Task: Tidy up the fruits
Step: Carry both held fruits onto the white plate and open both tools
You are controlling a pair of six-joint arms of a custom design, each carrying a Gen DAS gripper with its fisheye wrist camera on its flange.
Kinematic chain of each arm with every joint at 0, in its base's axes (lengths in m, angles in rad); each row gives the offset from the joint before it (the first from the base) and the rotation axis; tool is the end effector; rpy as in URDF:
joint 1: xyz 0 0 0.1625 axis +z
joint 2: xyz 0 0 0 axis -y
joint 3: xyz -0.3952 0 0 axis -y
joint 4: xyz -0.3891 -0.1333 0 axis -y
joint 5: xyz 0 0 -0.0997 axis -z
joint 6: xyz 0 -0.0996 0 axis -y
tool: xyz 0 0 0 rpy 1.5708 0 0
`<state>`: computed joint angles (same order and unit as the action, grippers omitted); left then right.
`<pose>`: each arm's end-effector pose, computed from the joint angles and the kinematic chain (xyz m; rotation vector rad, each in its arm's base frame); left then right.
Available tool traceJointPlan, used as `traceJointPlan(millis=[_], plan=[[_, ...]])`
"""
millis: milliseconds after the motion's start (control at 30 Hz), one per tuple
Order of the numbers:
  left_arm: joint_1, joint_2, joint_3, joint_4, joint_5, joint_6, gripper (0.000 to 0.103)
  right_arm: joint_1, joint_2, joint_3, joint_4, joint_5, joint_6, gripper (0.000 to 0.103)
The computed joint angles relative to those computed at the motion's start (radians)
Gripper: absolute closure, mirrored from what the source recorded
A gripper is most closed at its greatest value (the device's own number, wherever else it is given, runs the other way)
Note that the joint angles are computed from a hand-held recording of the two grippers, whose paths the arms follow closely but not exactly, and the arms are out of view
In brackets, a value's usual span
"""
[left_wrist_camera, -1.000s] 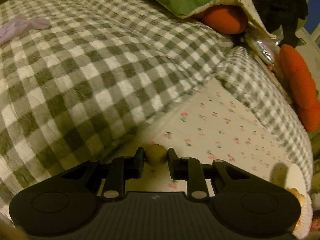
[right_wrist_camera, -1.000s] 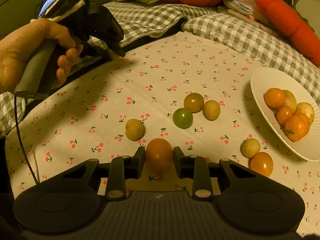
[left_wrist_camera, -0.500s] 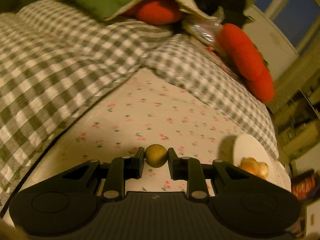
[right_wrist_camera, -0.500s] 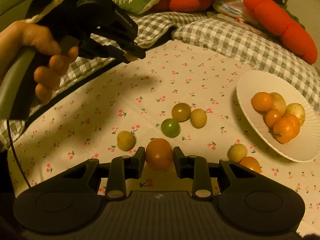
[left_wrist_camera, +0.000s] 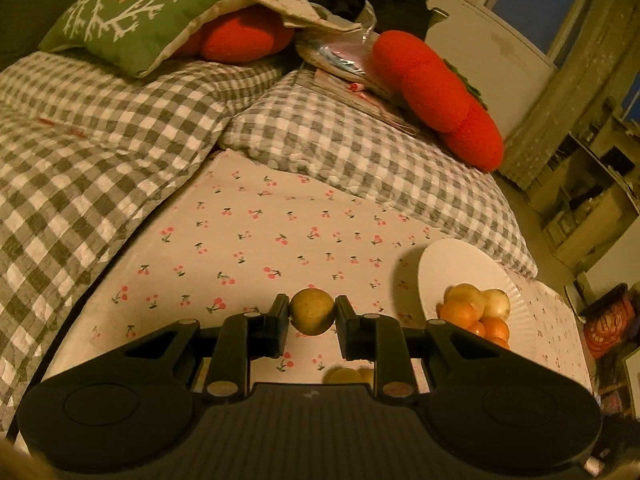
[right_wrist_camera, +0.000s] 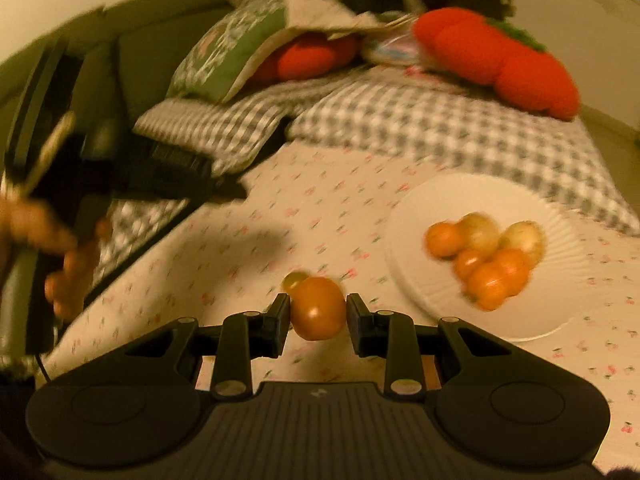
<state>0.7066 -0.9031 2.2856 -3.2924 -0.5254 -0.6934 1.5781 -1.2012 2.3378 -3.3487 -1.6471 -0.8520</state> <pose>-0.1832 -0.4449 0.0767 -0.0302 2.3394 -1.2260 0.1290 -0.4448 0.1581 1.0961 -2.4746 0.7775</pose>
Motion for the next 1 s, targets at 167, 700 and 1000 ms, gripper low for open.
traceJointPlan(millis=[167, 700, 1000], plan=[[-0.009, 0.029, -0.026, -0.030, -0.013, 0.051, 0.094, -0.037, -0.072, -0.011, 0.004, 0.060, 0.058, 0.075], [-0.029, 0.196, -0.201, -0.036, -0.083, 0.232, 0.094, -0.086, -0.118, -0.027, -0.043, 0.097, 0.163, 0.075], [0.000, 0.285, -0.310, 0.009, -0.129, 0.324, 0.094, -0.100, -0.095, -0.059, -0.061, 0.043, 0.224, 0.075]])
